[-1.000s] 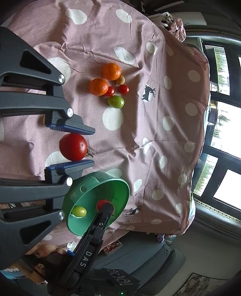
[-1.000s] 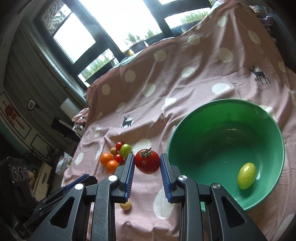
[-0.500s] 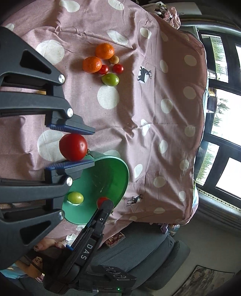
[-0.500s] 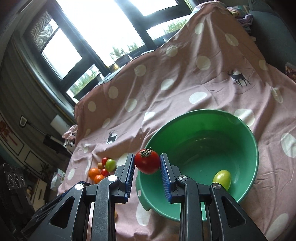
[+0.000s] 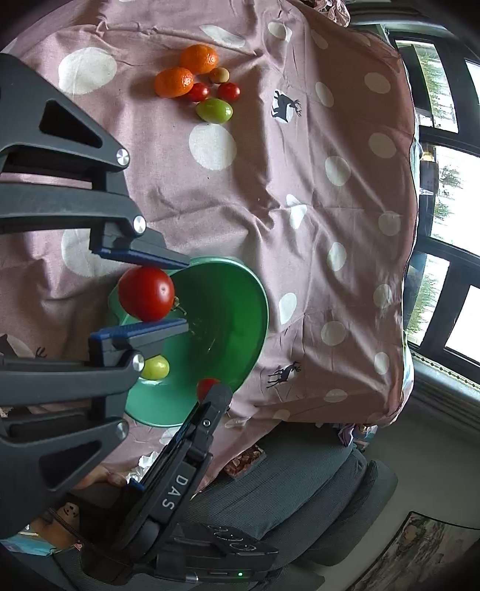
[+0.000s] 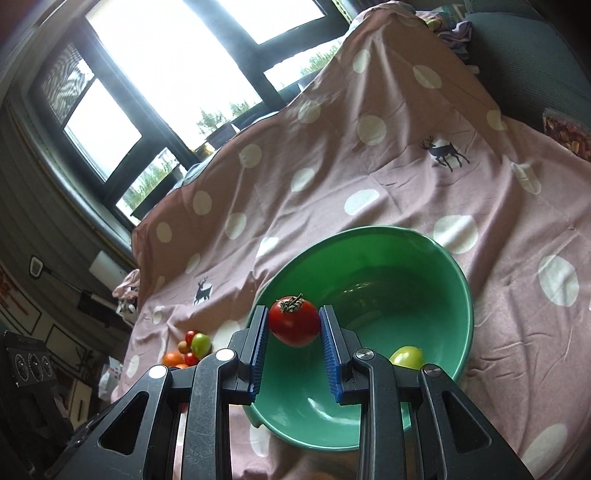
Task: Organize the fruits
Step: 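Carry the red tomato with the left gripper over the green bowl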
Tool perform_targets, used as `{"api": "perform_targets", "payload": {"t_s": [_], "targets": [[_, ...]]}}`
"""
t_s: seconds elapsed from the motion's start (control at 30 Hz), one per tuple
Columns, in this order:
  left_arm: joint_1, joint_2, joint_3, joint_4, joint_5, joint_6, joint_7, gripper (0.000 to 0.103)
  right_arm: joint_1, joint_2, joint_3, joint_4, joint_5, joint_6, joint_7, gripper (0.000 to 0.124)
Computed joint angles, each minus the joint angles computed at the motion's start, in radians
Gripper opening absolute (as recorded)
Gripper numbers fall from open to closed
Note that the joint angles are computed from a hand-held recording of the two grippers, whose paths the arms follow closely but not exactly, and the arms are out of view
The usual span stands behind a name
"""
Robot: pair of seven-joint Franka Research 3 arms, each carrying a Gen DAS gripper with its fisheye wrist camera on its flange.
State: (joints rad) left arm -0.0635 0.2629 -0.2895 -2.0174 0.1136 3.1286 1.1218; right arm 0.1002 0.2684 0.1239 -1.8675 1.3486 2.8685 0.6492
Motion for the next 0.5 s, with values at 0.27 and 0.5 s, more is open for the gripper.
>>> {"api": "perform_targets", "payload": {"t_s": [0.27,0.5], "targets": [[0.081,0.065,-0.119,0.066,-0.073,-0.028,0.100,0.027,-0.003,0.025,-0.007,0.009,-0.089,0.030,0.114,0.030],[0.053,0.101,-0.107,0.109,-0.089,-0.057,0.130,0.027,-0.014,0.032,0.005,0.006,-0.136,0.063,0.162,0.030]]}}
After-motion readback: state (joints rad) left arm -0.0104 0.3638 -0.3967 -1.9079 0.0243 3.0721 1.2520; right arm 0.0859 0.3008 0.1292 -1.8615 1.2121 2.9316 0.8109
